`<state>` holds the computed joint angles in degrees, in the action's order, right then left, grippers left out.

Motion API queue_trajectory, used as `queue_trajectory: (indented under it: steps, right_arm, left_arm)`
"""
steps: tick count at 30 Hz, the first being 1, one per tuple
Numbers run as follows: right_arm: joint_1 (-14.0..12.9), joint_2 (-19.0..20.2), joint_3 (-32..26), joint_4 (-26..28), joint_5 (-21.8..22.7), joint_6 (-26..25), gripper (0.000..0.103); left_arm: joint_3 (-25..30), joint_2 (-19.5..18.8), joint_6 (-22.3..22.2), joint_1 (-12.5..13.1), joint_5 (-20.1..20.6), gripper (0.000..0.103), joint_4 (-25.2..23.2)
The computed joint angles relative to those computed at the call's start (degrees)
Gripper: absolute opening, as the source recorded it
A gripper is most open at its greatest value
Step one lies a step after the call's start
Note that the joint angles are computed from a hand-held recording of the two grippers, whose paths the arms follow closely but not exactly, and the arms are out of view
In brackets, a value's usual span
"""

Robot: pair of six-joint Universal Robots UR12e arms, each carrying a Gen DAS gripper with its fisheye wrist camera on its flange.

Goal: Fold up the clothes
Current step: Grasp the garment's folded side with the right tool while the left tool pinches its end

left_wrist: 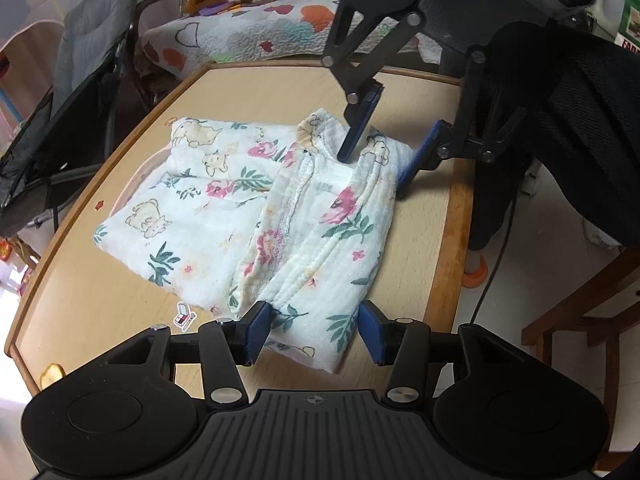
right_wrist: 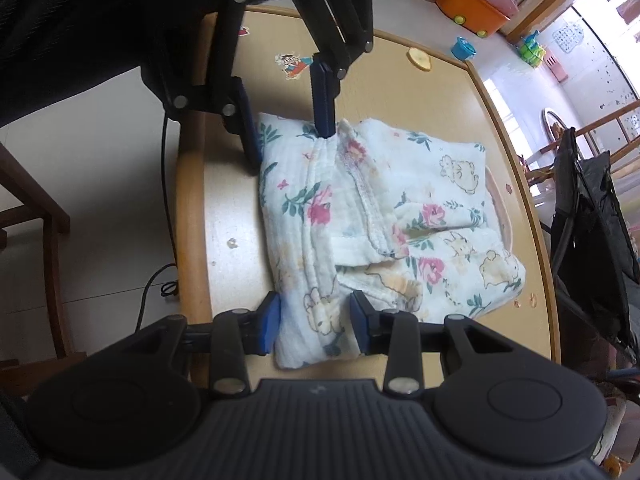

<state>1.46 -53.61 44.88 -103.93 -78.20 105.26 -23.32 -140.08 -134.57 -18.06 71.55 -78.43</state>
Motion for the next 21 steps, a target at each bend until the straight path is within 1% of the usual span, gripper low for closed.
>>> queue_trajectory:
  steps: [3, 4, 6, 10, 12, 13, 18, 21]
  right_arm:
    - [-0.1, 0.3, -0.5, 0.7, 0.2, 0.9, 0.037]
    - [-0.1, 0.7, -1.3, 1.4, 0.2, 1.6, 0.037]
    - [-0.1, 1.4, -2.7, 2.6, 0.2, 2.5, 0.033]
    - [-0.1, 3.6, -7.4, 8.2, 0.7, 4.3, 0.016]
    - [0.0, 4.4, -8.9, 9.8, 0.5, 4.6, 0.012]
    - [0.0, 4.7, -9.6, 10.4, 0.4, 4.7, 0.011]
    - [-0.3, 6.1, -12.3, 13.2, 1.5, 7.5, 0.009]
    - [-0.6, 6.6, -13.7, 15.2, 2.4, 9.6, 0.008]
  left_arm:
    - [1.0, -0.5, -0.6, 0.1, -0.3, 0.047, -1.0]
    - [1.5, -0.7, -0.8, 0.1, -0.4, 0.045, -1.4]
    - [2.7, -1.3, -1.3, 0.1, -0.5, 0.041, -2.5]
    - [5.8, -2.8, -2.2, 0.1, -0.7, 0.034, -4.9]
    - [7.2, -3.5, -2.5, 0.1, -0.7, 0.032, -5.9]
    - [7.8, -3.8, -2.8, 0.1, -0.6, 0.029, -6.2]
    - [10.2, -5.1, -4.3, 0.0, -0.2, 0.023, -7.4]
    - [13.7, -6.8, -5.9, 0.1, -0.5, 0.018, -9.9]
